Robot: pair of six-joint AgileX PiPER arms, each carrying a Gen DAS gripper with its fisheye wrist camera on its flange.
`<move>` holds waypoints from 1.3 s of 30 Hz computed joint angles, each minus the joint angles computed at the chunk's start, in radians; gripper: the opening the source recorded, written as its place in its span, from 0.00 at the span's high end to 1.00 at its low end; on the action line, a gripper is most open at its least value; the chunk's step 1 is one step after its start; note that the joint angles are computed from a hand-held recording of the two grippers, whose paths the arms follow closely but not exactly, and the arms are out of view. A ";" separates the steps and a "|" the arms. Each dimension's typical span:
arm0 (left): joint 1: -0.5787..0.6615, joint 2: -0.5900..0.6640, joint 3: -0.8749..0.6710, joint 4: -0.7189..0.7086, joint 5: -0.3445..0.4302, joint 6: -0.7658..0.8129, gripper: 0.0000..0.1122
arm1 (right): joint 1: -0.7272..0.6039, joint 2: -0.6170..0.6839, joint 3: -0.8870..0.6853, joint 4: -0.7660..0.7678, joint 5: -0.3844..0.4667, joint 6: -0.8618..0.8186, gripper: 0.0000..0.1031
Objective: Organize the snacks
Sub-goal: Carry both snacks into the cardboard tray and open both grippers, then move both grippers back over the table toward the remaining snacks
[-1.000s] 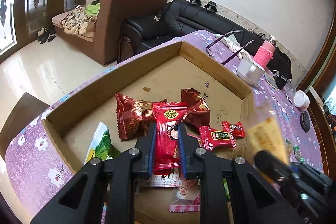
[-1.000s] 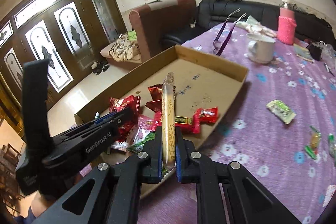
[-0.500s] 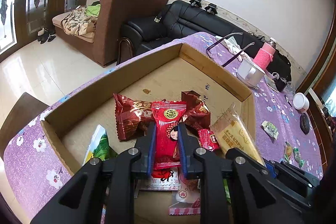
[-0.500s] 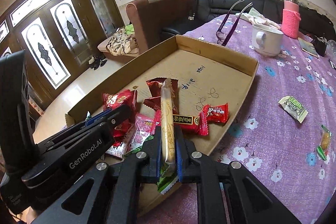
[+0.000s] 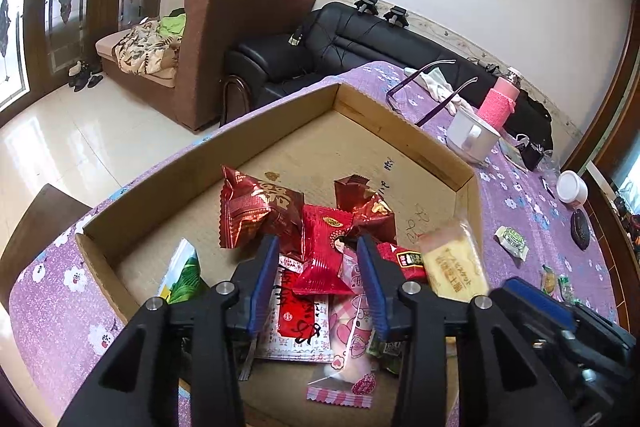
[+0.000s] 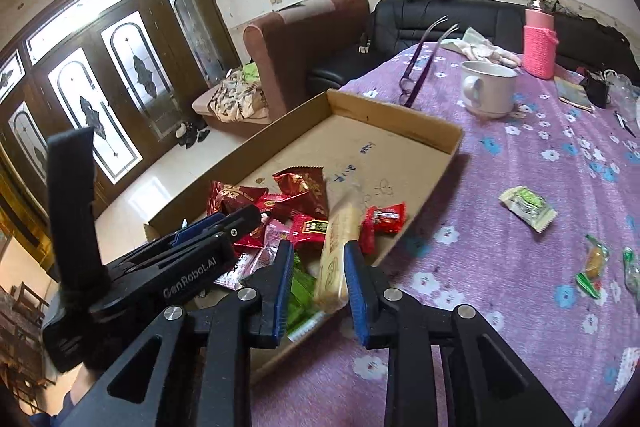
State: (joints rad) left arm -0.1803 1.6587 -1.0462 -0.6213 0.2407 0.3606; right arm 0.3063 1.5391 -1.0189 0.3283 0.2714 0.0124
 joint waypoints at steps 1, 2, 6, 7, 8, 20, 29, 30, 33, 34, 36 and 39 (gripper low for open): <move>-0.001 -0.001 0.001 0.001 -0.002 -0.001 0.63 | -0.016 -0.022 0.021 0.051 -0.003 -0.048 0.72; -0.003 -0.001 0.001 0.015 -0.004 -0.014 0.62 | -0.027 -0.037 0.035 0.083 -0.008 -0.077 0.72; -0.024 -0.004 -0.002 0.149 -0.016 -0.136 0.52 | -0.066 -0.076 0.066 0.167 -0.001 -0.163 0.71; -0.026 -0.005 -0.001 0.162 -0.018 -0.146 0.51 | -0.079 -0.082 0.074 0.209 0.003 -0.206 0.71; -0.026 -0.007 0.001 0.165 -0.020 -0.149 0.51 | -0.099 -0.094 0.085 0.261 0.010 -0.260 0.71; -0.023 -0.034 -0.023 0.145 0.033 -0.151 0.47 | -0.446 -0.249 0.245 0.680 0.136 -0.692 0.71; -0.178 -0.087 -0.097 0.336 0.095 -0.324 0.44 | -0.896 -0.370 0.342 0.613 0.286 -0.649 0.72; -0.208 -0.070 -0.129 0.354 0.120 -0.338 0.42 | -0.946 -0.378 0.354 0.621 0.313 -0.663 0.72; -0.268 0.025 -0.259 0.263 0.241 -0.266 0.42 | -1.083 -0.389 0.401 0.662 0.389 -0.752 0.69; -0.277 0.062 -0.302 0.221 0.282 -0.235 0.42 | -1.133 -0.386 0.416 0.685 0.413 -0.798 0.69; -0.307 0.167 -0.424 0.208 0.376 -0.259 0.42 | -1.195 -0.363 0.427 0.716 0.435 -0.852 0.69; -0.336 0.348 -0.652 0.232 0.510 -0.378 0.42 | -1.277 -0.327 0.438 0.770 0.468 -0.930 0.69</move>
